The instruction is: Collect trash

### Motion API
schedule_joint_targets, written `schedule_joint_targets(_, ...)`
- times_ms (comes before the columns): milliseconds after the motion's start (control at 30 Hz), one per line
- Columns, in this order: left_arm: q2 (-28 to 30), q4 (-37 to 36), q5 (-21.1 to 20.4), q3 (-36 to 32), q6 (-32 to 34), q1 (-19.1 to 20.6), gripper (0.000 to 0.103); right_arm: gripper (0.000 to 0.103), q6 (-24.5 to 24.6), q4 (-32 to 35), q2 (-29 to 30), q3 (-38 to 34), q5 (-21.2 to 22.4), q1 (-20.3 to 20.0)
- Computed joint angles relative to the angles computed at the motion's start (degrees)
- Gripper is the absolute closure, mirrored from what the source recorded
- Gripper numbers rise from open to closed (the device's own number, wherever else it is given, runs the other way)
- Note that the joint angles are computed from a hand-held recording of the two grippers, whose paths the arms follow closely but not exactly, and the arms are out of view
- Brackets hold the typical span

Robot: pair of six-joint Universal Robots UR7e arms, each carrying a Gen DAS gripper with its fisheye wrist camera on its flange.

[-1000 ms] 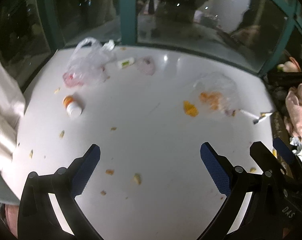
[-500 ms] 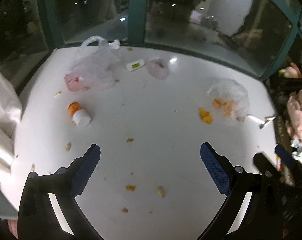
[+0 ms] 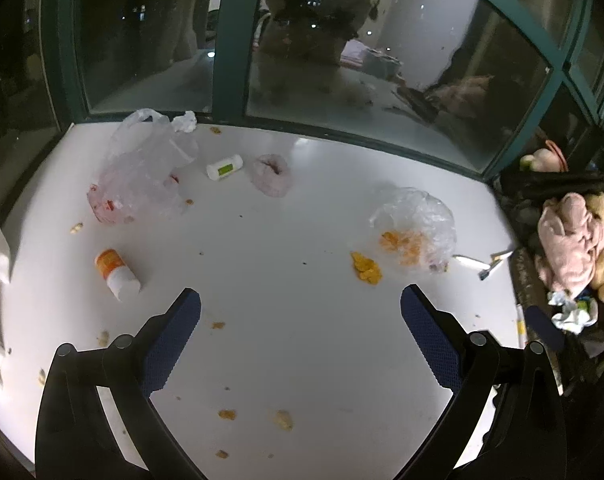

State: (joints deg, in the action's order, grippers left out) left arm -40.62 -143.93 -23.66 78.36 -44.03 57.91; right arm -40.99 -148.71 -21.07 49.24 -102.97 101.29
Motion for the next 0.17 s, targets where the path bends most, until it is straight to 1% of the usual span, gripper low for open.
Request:
schedule_joint_targets(67,-0.09,2.51,1.68,-0.34,-1.73,-0.11,0.006,0.007,-0.15,0.69,0.82,-1.43,0.66,-0.03)
schedule_joint_targets(167,-0.67,6.01,2.87,-0.32,-5.68,0.01,0.006,0.007,-0.59,1.4,0.99,-1.84,1.25,-0.06)
